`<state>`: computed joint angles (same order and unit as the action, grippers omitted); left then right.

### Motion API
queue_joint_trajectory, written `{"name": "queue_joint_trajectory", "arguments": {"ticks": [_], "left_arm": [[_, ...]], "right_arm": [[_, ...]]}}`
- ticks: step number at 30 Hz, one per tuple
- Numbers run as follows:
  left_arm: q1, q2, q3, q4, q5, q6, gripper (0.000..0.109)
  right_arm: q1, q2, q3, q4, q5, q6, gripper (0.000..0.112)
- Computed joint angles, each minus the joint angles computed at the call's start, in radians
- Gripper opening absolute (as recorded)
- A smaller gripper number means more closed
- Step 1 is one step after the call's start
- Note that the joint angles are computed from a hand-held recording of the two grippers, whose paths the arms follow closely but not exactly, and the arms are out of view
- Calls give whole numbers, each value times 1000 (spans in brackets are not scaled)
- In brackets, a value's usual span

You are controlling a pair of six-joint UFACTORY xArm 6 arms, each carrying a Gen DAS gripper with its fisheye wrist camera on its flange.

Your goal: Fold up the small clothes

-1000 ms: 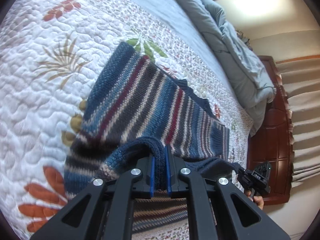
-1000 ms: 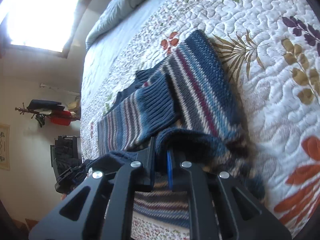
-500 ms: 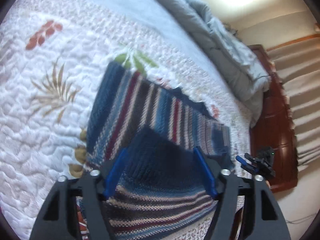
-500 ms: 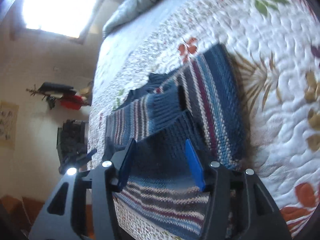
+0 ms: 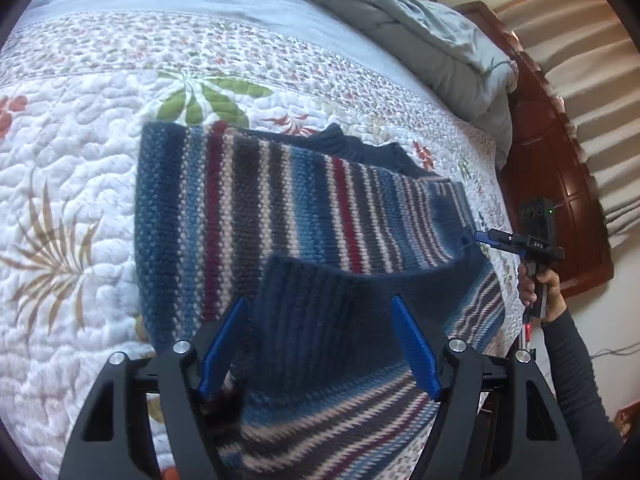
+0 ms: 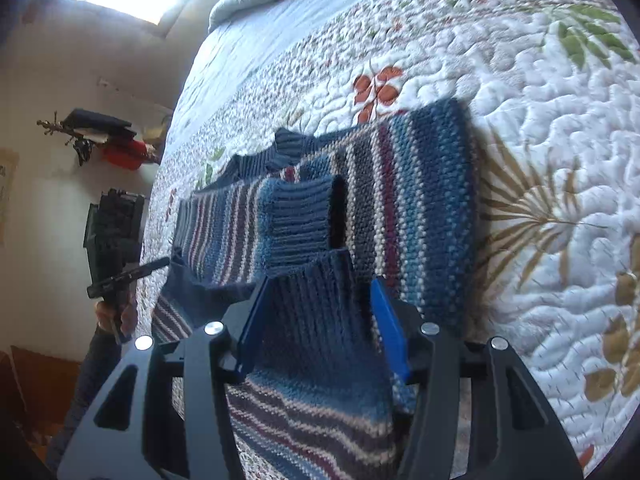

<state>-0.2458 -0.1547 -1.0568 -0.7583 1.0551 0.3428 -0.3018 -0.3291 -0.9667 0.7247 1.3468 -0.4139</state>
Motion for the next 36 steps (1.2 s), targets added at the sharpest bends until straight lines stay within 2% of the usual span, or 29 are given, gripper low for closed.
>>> {"name": "queue_joint_trajectory", "arguments": {"ticks": [3, 5, 7, 8, 9, 11, 13, 17, 19, 20, 21, 22, 23, 25, 26, 33, 36], "left_arm": [[-3, 32, -10, 26, 4, -1, 72], [-6, 37, -8, 43, 4, 9, 67], [-12, 32, 5, 50, -14, 24, 48], [-14, 27, 10, 51, -18, 35, 34], [-22, 19, 16, 60, -33, 42, 25], [-34, -3, 32, 73, -60, 54, 18], [-36, -25, 47, 57, -82, 73, 15], [-46, -18, 48, 60, -98, 75, 13], [-45, -12, 53, 38, -93, 83, 25], [-43, -9, 54, 18, -88, 87, 34], [-43, -10, 59, 3, -88, 89, 39], [-49, -14, 66, -1, -99, 88, 39], [-53, -20, 73, 3, -113, 86, 38], [-58, -26, 81, 16, -134, 82, 15], [-60, -32, 89, 11, -149, 80, 10], [-73, -114, 153, -13, -239, 84, 7], [-71, -133, 148, -8, -248, 75, 7]], "right_arm": [[28, 16, 16, -30, -15, -7, 52], [26, 17, 22, -26, -15, -18, 52], [18, 15, 21, -11, -3, -31, 49], [15, 11, 20, -10, 1, -37, 42], [13, 7, 20, -15, 4, -46, 36], [16, -14, 28, -25, 2, -64, 28], [12, -35, 36, -20, 8, -78, 22], [8, -43, 41, 5, 10, -80, 22], [17, -32, 40, 2, 9, -69, 22], [22, -30, 40, -5, 9, -66, 23], [28, -29, 41, -10, 7, -65, 24], [33, -28, 43, -14, 3, -63, 24], [37, -30, 46, -15, -4, -63, 24], [37, -42, 56, -11, -28, -66, 19], [32, -48, 59, -2, -35, -68, 13], [22, -109, 78, 15, -50, -77, 8], [29, -131, 63, 13, -56, -66, 8]]}}
